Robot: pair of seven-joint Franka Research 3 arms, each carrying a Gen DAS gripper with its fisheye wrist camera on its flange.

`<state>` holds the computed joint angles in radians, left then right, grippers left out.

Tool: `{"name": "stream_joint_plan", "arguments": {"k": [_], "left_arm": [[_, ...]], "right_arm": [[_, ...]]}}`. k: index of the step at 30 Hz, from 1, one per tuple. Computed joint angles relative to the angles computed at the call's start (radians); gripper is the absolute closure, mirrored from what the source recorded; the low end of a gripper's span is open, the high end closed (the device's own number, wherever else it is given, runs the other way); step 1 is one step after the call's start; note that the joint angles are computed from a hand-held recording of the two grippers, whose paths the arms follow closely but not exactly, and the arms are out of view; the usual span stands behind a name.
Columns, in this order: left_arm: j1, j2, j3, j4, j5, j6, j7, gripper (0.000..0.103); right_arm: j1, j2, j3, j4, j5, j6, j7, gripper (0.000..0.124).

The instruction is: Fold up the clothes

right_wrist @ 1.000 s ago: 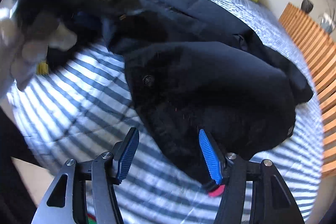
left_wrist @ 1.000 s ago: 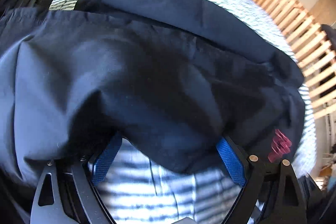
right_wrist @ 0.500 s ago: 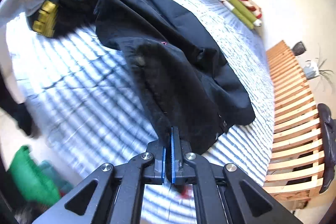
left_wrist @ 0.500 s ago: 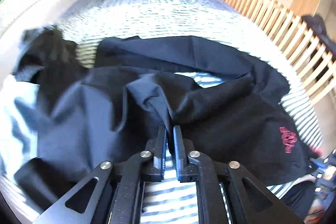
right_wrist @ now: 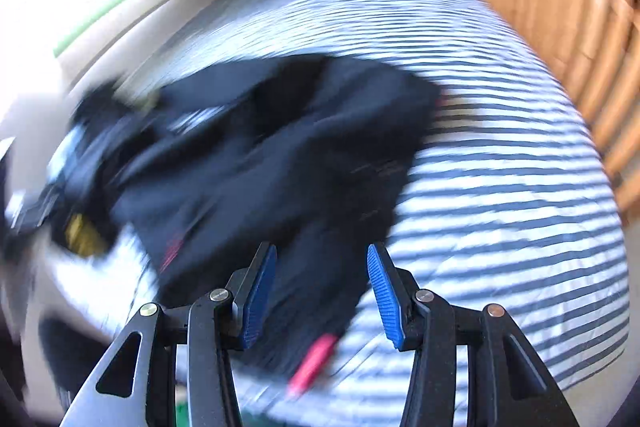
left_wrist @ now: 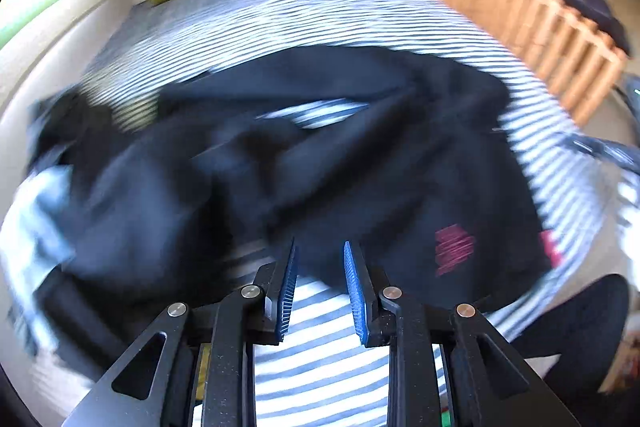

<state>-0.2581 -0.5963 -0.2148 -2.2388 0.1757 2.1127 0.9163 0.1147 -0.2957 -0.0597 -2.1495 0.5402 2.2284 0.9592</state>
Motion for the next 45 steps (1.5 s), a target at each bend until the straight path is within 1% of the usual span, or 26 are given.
{"name": "stream_joint_plan", "arguments": {"k": [4, 5, 6, 7, 8, 9, 10, 11, 13, 16, 17, 20, 22, 25, 26, 27, 29, 30, 32, 35, 37, 39, 40, 41, 43, 45], "left_arm": [[-0.049, 0.236, -0.007, 0.124, -0.067, 0.184, 0.074, 0.078], [-0.064, 0.302, -0.003, 0.157, -0.104, 0.228, 0.101, 0.078], [-0.074, 0.363, -0.002, 0.194, -0.139, 0.249, 0.128, 0.078], [-0.079, 0.419, 0.0, 0.224, -0.167, 0.266, 0.162, 0.078], [-0.08, 0.472, -0.008, 0.26, -0.16, 0.262, 0.18, 0.078], [-0.075, 0.529, -0.024, 0.302, -0.104, 0.226, 0.168, 0.078], [-0.072, 0.567, -0.035, 0.325, -0.052, 0.193, 0.148, 0.078], [-0.064, 0.586, -0.038, 0.313, -0.055, 0.202, 0.156, 0.077], [-0.054, 0.546, -0.03, 0.234, -0.099, 0.328, 0.172, 0.071], [-0.044, 0.494, -0.017, 0.152, -0.224, 0.415, 0.247, 0.072], [-0.045, 0.477, -0.015, 0.125, -0.243, 0.446, 0.262, 0.072], [-0.047, 0.435, -0.011, 0.065, -0.246, 0.498, 0.286, 0.071], [-0.048, 0.419, -0.01, 0.046, -0.24, 0.51, 0.285, 0.071], [-0.057, 0.405, 0.001, 0.037, -0.252, 0.502, 0.298, 0.069], [-0.059, 0.4, 0.005, 0.031, -0.263, 0.504, 0.311, 0.069], [-0.061, 0.395, 0.004, 0.021, -0.266, 0.512, 0.312, 0.069], [-0.067, 0.38, 0.015, 0.002, -0.285, 0.519, 0.328, 0.069], [-0.065, 0.403, 0.012, 0.01, -0.282, 0.535, 0.326, 0.069], [-0.064, 0.413, 0.011, 0.009, -0.28, 0.547, 0.326, 0.069], [-0.064, 0.418, 0.011, 0.012, -0.285, 0.546, 0.337, 0.068], [-0.063, 0.439, 0.008, 0.026, -0.274, 0.547, 0.334, 0.068], [-0.058, 0.44, 0.003, 0.028, -0.268, 0.544, 0.335, 0.068], [-0.057, 0.44, 0.001, 0.028, -0.265, 0.544, 0.334, 0.067], [-0.055, 0.445, -0.003, 0.034, -0.255, 0.543, 0.325, 0.067], [-0.051, 0.446, -0.008, 0.036, -0.235, 0.54, 0.311, 0.066], [-0.05, 0.45, -0.012, 0.042, -0.218, 0.535, 0.3, 0.065]], "right_arm": [[-0.004, 0.179, -0.017, 0.133, 0.128, 0.009, 0.057, 0.08], [-0.008, 0.206, -0.008, 0.15, 0.124, 0.032, 0.078, 0.08], [-0.011, 0.25, 0.001, 0.178, 0.119, 0.05, 0.107, 0.08], [-0.015, 0.283, 0.006, 0.207, 0.126, 0.027, 0.119, 0.08], [-0.025, 0.324, 0.005, 0.25, 0.146, -0.027, 0.121, 0.08], [-0.039, 0.359, 0.005, 0.286, 0.183, -0.107, 0.117, 0.08], [-0.051, 0.379, 0.009, 0.306, 0.202, -0.151, 0.106, 0.08], [-0.057, 0.385, 0.015, 0.313, 0.199, -0.169, 0.098, 0.08], [-0.064, 0.378, 0.023, 0.3, 0.183, -0.174, 0.081, 0.08], [-0.066, 0.315, 0.029, 0.217, 0.176, -0.188, 0.027, 0.08], [-0.06, 0.296, 0.031, 0.19, 0.16, -0.178, 0.015, 0.08], [-0.031, 0.216, 0.048, 0.075, 0.054, -0.082, 0.027, 0.08], [-0.014, 0.162, 0.056, -0.001, 0.01, 0.0, 0.033, 0.08], [0.013, 0.126, 0.062, -0.049, -0.025, 0.063, 0.037, 0.082], [0.02, 0.12, 0.061, -0.059, -0.024, 0.079, 0.042, 0.086], [0.027, 0.121, 0.058, -0.06, -0.018, 0.078, 0.041, 0.098], [0.033, 0.113, 0.05, -0.069, -0.003, 0.094, 0.047, 0.113], [0.035, 0.107, 0.041, -0.074, 0.025, 0.093, 0.038, 0.114], [0.035, 0.094, 0.039, -0.092, 0.029, 0.118, 0.038, 0.114], [0.042, 0.064, 0.039, -0.126, 0.03, 0.154, 0.031, 0.114], [0.051, 0.068, 0.015, -0.111, 0.073, 0.113, -0.024, 0.112], [0.031, 0.1, -0.013, -0.057, 0.101, 0.036, -0.014, 0.109], [0.021, 0.132, -0.021, -0.021, 0.124, 0.013, -0.001, 0.107], [0.009, 0.159, -0.022, 0.007, 0.138, 0.011, 0.01, 0.107], [-0.007, 0.214, -0.005, 0.064, 0.108, 0.06, 0.047, 0.105], [-0.014, 0.268, 0.004, 0.134, 0.117, 0.052, 0.035, 0.105]]}}
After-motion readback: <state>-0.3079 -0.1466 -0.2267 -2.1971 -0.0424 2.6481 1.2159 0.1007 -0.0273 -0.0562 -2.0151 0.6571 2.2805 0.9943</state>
